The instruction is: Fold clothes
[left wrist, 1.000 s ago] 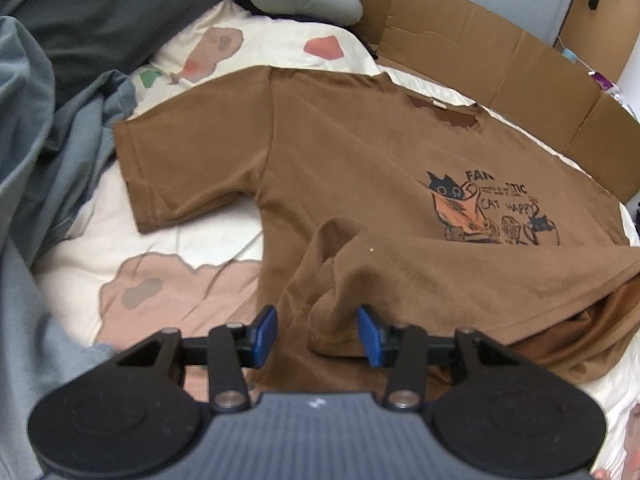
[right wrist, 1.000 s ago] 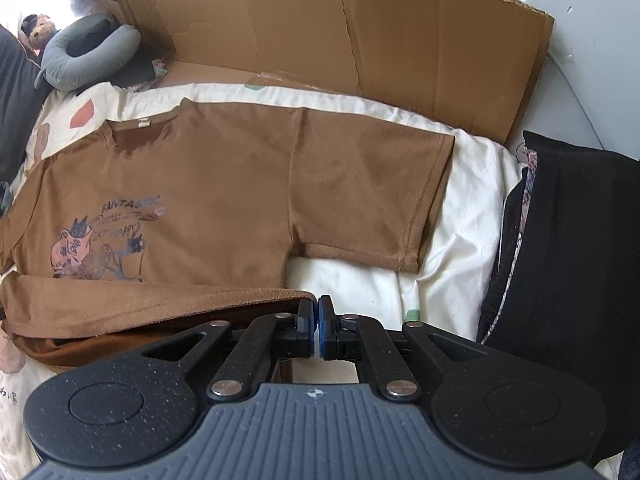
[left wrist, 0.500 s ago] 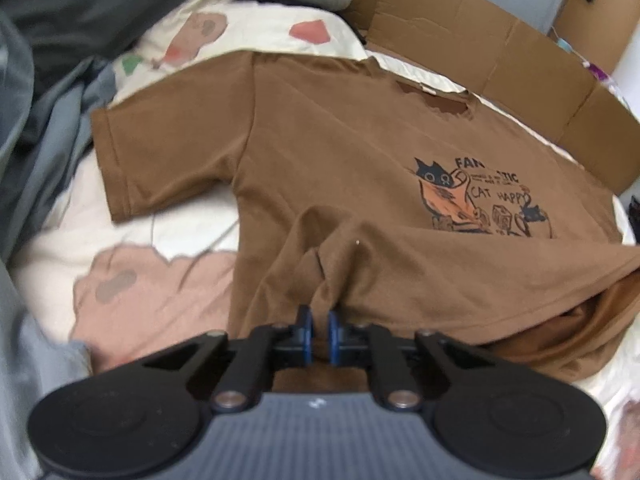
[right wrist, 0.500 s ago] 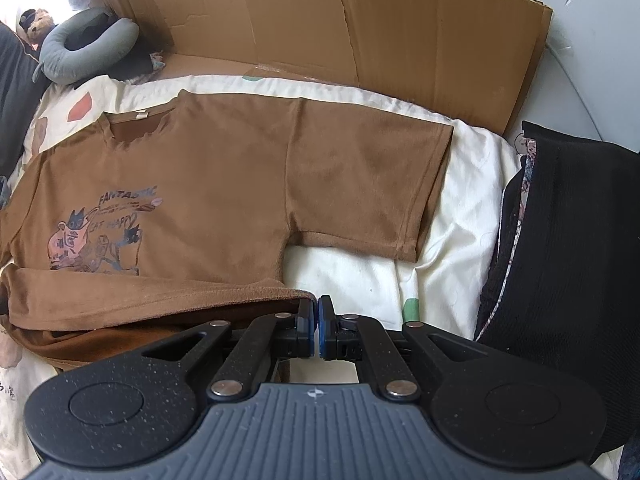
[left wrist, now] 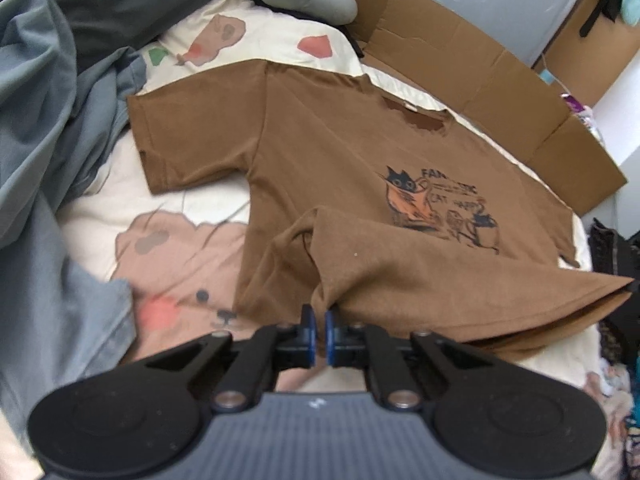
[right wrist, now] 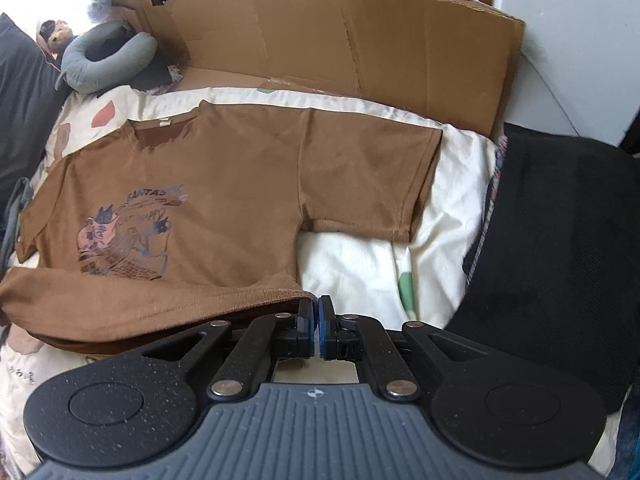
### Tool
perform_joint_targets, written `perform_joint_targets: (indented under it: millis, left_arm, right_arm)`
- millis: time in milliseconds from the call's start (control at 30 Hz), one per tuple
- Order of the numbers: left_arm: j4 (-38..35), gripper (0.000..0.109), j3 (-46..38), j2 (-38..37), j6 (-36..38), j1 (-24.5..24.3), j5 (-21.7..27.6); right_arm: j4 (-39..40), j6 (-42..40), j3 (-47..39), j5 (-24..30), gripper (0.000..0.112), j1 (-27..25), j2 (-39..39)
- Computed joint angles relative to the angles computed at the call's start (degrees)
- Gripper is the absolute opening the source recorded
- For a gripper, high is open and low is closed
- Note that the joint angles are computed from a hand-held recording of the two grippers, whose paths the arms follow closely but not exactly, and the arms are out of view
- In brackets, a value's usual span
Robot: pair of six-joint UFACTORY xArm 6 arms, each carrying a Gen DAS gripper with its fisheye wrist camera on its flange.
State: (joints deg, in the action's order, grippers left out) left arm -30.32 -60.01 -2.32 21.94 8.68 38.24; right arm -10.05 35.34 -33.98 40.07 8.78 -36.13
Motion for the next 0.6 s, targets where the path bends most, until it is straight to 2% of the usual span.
perform_joint_targets:
  millis: [267,600]
  left_arm:
    - [1.32,0.004,0.94,-6.61,0.35,3.08,9.97]
    - [2.3,0.004,3.22,-12.41,-0.15,6.79,18.12]
  right_arm:
    - [-1.71,2.48,3.06,7.83,0.0,4.21,-10.67]
    - [-3.97,9.57,7.01,18.67,0.0,12.72,-22.92]
